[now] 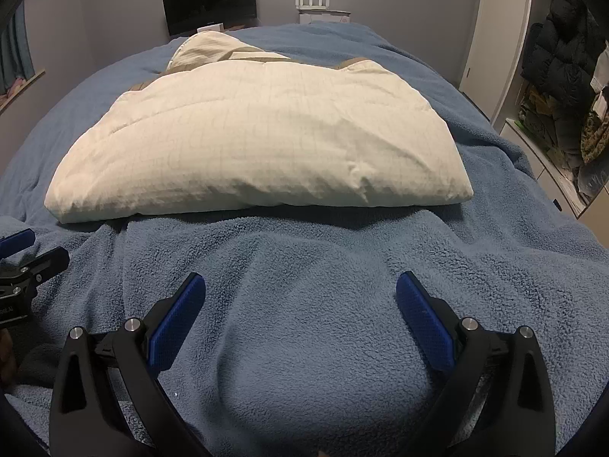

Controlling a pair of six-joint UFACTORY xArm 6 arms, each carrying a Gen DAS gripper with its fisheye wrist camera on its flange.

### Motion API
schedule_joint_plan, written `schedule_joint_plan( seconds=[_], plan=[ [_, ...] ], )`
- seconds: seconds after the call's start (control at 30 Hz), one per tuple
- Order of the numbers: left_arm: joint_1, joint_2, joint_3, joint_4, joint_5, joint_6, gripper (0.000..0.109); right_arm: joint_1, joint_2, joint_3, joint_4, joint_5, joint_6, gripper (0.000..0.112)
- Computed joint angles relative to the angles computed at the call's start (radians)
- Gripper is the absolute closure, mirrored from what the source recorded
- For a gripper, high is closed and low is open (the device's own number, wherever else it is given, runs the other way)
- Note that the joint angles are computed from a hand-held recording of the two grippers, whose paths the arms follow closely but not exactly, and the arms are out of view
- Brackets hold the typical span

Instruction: Fold large clothes

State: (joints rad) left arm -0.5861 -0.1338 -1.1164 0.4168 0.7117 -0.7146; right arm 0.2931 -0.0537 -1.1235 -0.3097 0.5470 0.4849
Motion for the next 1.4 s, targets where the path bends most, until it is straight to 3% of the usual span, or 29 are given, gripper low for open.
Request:
schedule_joint_plan(
  seconds=[1.4],
  plan=[
    [0.009,0.0,0.005,-0.017,-0.002,0.021,0.012,-0.001,-0.008,0.011,0.002,0.001,-0.005,0.017]
  ],
)
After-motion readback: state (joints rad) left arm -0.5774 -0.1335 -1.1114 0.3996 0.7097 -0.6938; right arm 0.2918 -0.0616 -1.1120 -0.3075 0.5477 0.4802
